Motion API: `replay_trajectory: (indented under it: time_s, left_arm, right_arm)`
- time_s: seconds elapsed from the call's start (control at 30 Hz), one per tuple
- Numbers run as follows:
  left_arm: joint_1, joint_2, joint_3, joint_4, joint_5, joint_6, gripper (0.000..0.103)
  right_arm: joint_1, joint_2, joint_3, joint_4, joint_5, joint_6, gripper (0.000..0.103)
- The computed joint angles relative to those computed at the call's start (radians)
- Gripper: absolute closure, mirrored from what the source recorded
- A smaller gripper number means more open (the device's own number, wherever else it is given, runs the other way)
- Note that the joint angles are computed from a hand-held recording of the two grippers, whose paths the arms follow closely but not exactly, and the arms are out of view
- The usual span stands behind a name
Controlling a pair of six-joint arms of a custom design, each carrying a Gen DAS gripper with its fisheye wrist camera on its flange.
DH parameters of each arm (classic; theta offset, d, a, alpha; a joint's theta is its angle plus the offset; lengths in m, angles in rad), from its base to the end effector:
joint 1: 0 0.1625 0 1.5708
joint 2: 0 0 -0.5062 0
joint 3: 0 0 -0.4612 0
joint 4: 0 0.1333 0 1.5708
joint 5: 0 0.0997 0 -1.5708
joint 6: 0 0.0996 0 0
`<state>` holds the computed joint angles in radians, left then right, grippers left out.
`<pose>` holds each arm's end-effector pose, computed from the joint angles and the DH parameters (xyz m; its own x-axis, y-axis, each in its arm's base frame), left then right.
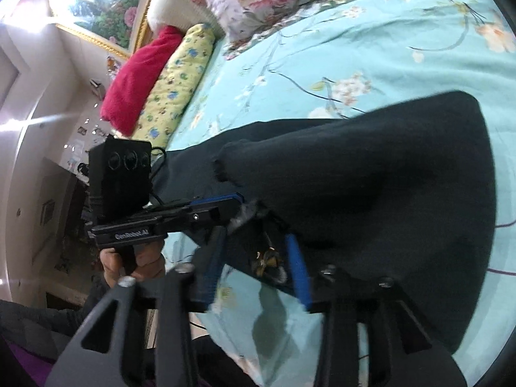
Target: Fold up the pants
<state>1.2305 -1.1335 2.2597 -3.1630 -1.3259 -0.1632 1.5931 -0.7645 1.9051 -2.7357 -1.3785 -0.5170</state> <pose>-0.0336 -0.5665 0.1632 -0.9867 0.0814 -0.1407 0.1397 0.8669 -0.4785 0.1670 -0.6562 -0.0016 -0.8420 -0.5171 -0.1541 -0.5044 0.8557 -0.1156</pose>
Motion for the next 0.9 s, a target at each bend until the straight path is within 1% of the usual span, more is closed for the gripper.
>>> replay_trajectory:
  time_s: [0.1,0.2,0.3,0.37,0.47,0.53,0.63,0.7,0.73,0.8,0.9]
  left_arm:
    - [-0.012,-0.024,0.042,-0.055,0.041,-0.025,0.092]
    - [-0.029,-0.053,0.083,-0.102,0.088,-0.047,0.088]
    - [-0.047,-0.080,0.118,-0.141,0.133,-0.071,0.087]
    - [-0.058,-0.097,0.141,-0.171,0.159,-0.096,0.085]
    - [-0.077,-0.132,0.185,-0.212,0.214,-0.142,0.075]
    - [-0.102,-0.157,0.222,-0.254,0.269,-0.187,0.068]
    - [-0.137,-0.195,0.270,-0.293,0.348,-0.242,0.060]
    - [-0.161,-0.217,0.300,-0.315,0.405,-0.274,0.060]
    - [-0.175,-0.234,0.318,-0.317,0.441,-0.296,0.060]
    - [-0.194,-0.278,0.351,-0.310,0.491,-0.335,0.060]
    - [-0.219,-0.340,0.399,-0.307,0.562,-0.404,0.056]
  right_arm:
    - [0.012,-0.003,0.002,0.000,-0.007,-0.007,0.058]
    - [0.023,-0.002,-0.005,0.011,0.004,-0.014,0.058]
    - [0.038,-0.006,-0.007,0.020,0.012,-0.035,0.058]
    - [0.049,-0.006,-0.012,0.027,0.015,-0.046,0.058]
    - [0.071,0.003,-0.026,0.033,0.010,-0.061,0.058]
    - [0.083,0.010,-0.037,0.040,0.004,-0.076,0.058]
    - [0.104,0.027,-0.061,0.056,-0.006,-0.090,0.058]
    - [0.121,0.042,-0.083,0.071,-0.014,-0.100,0.058]
    - [0.129,0.050,-0.093,0.077,-0.018,-0.102,0.058]
    - [0.148,0.067,-0.117,0.096,-0.027,-0.114,0.058]
    - [0.177,0.094,-0.149,0.122,-0.037,-0.135,0.058]
